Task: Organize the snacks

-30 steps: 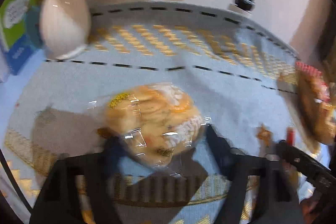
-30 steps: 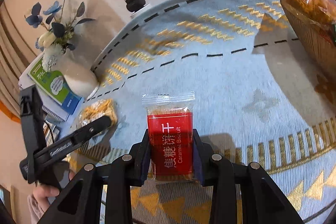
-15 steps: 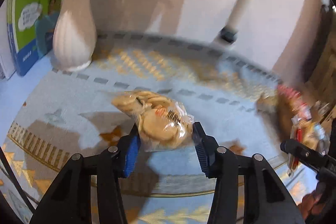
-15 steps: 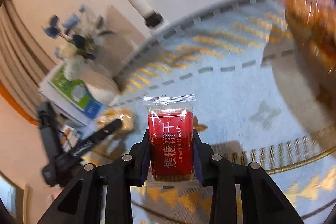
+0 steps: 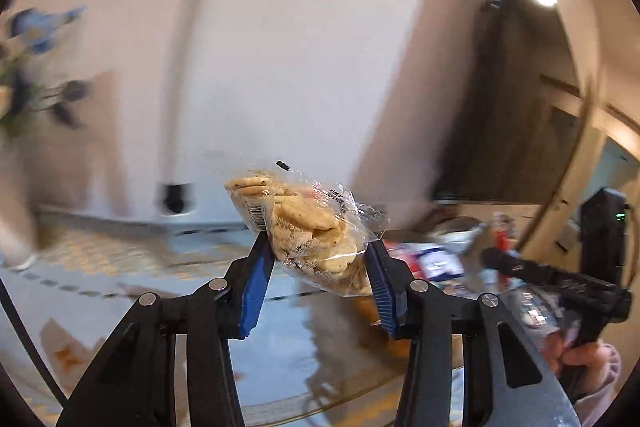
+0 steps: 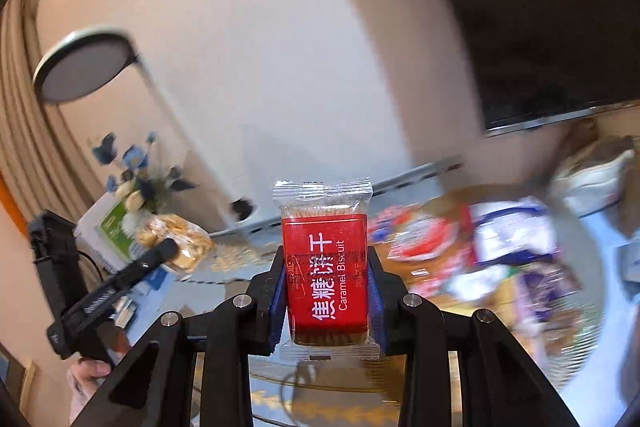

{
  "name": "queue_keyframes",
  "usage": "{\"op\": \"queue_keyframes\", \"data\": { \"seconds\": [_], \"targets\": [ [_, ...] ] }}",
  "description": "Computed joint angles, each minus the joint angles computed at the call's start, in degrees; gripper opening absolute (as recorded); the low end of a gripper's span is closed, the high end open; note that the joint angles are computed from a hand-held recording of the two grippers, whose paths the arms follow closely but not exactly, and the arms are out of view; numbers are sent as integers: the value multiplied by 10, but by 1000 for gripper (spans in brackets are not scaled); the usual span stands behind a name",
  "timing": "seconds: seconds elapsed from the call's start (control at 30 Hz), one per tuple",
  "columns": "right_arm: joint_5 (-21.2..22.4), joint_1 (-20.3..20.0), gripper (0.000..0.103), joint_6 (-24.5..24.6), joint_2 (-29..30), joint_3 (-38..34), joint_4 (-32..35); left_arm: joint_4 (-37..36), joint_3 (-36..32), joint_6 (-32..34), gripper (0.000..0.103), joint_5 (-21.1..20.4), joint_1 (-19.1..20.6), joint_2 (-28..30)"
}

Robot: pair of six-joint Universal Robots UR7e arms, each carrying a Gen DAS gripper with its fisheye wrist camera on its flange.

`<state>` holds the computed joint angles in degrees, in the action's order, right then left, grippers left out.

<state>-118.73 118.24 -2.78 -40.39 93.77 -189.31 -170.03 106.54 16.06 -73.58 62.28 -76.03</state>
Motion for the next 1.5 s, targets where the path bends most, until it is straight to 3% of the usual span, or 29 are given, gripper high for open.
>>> {"op": "queue_keyframes", "data": {
  "seconds": [0.1,0.27,0.37,0.4,0.43,0.47,0.5,0.53,0.6,0.7,0.93,1.17,1.3,1.5],
  "targets": [
    [-28,-11,33,16,-25,11,27,22,-21,-13,43,-40,-13,32],
    [-70,-30,33,50,-51,20,78,58,-63,-27,43,-74,-30,96],
    [-71,-46,33,70,-66,32,99,102,-92,-26,46,-68,-35,130],
    [-69,-50,33,76,-68,31,114,124,-102,-29,57,-55,-38,138],
    [-62,-55,39,85,-73,31,138,151,-115,-31,76,-34,-43,147],
    [-51,-62,64,95,-79,29,166,159,-116,-33,85,0,-50,150],
    [-52,-64,79,99,-82,31,171,149,-111,-29,96,24,-55,152],
    [-63,-63,96,96,-82,33,162,133,-103,-23,99,38,-59,151],
    [-81,-60,96,87,-84,39,144,116,-93,-15,100,65,-66,147],
    [-68,-62,96,93,-100,49,147,120,-82,-25,100,115,-78,137],
    [-68,-44,96,67,-105,53,145,95,-20,-51,100,267,-102,103],
    [-103,-13,97,-2,-75,67,127,75,44,-96,100,374,-111,95],
    [-141,-5,97,-56,-45,71,117,52,63,-111,100,397,-111,99],
    [-155,-13,97,-65,-30,77,113,22,81,-120,100,398,-115,99]
  ]
}}
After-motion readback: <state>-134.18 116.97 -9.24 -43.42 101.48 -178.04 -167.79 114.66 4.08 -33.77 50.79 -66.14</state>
